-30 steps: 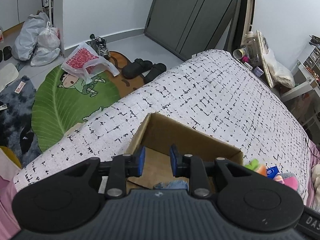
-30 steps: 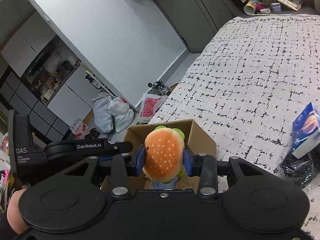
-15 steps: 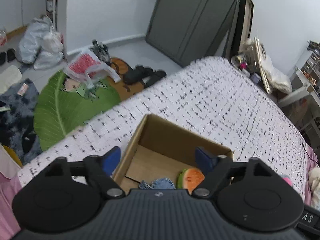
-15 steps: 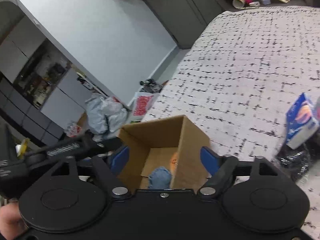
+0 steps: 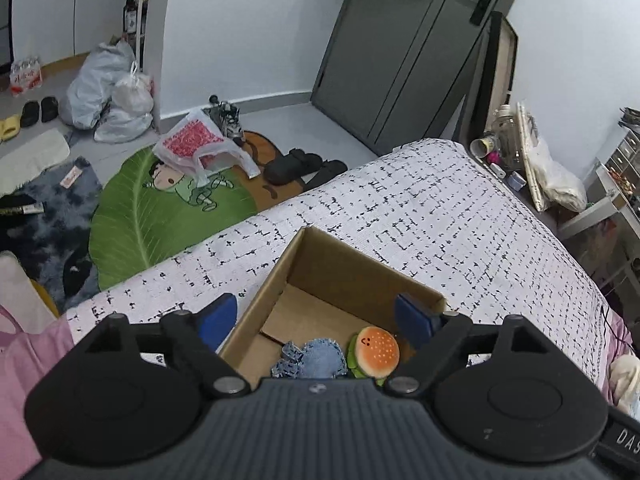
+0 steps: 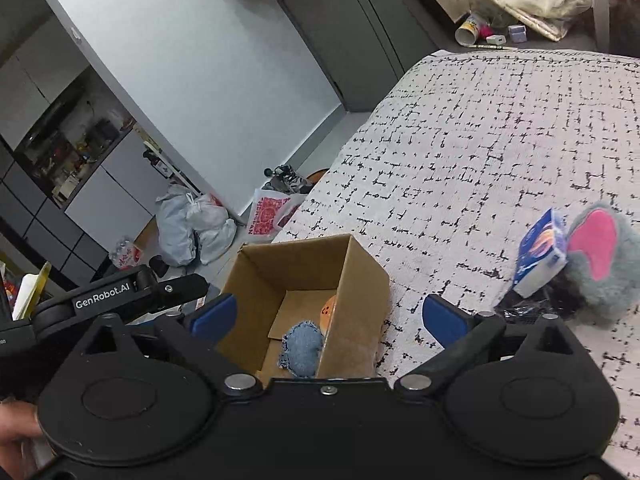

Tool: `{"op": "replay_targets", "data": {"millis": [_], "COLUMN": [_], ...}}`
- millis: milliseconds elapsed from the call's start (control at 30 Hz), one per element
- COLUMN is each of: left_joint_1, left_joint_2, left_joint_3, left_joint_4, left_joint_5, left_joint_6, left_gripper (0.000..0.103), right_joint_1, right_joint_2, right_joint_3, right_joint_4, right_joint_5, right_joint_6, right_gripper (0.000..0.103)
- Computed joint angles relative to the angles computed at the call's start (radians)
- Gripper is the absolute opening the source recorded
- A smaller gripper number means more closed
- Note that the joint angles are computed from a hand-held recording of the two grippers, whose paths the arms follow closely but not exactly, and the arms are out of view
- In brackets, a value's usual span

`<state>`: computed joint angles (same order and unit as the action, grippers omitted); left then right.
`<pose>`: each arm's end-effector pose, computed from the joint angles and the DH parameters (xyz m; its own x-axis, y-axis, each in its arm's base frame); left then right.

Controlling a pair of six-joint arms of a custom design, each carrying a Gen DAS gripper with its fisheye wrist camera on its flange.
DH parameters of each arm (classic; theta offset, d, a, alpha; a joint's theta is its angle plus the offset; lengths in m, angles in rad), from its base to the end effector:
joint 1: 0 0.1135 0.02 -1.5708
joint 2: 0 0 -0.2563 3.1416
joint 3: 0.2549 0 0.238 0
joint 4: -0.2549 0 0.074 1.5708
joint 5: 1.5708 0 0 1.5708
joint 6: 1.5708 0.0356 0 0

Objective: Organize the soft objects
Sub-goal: 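Open left tool over the box while right tool drops the hamburger plush in, then grasp the black cloth with left tool while right tool grasps the plastic bag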

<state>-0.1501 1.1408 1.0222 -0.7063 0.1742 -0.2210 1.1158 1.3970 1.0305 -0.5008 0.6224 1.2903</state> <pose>0.2195 -0.0394 0.2987 -0.7663 -0.1024 -0.6342 0.0980 0.9570 -0.2730 0.1412 0.2413 0.2609 -0.6348 0.4790 -0.6063 0.1659 0.8508 0.4985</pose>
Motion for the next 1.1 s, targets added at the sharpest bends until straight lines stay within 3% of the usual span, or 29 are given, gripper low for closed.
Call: {"op": "replay_targets", "data": {"millis": [167,400,800,1100], "left_joint_1": [-0.017,-0.095,-0.27,-0.442], "left_joint_2": [-0.059,-0.096,-0.129,-0.115], "left_joint_3": [0.012,0.052,0.104,0.159], "left_joint_4": [-0.04,-0.101,-0.168,-0.211], "left_joint_5": [0.005,-0.082,-0.202,-0.317], "left_joint_6": [0.014,0.0,-0.095,-0.168], "left_gripper": [0.085,0.085,0.085,0.085], "right_joint_1": [0.032,0.055,0.102,0.146], "right_joint_2": [-0.043,-0.114,-0.223,-0.341], "right_joint_3": [0.01,-0.005,-0.016,-0.045], "right_joint_4": [-0.082,-0.133,-0.27,-0.429], "right_joint_5": [0.032,0.059,0.108,0.176], "right_joint_6": [0.037,0.069,0.126,0.251], "right_gripper": [0.103,0.103,0.103,0.103]}}
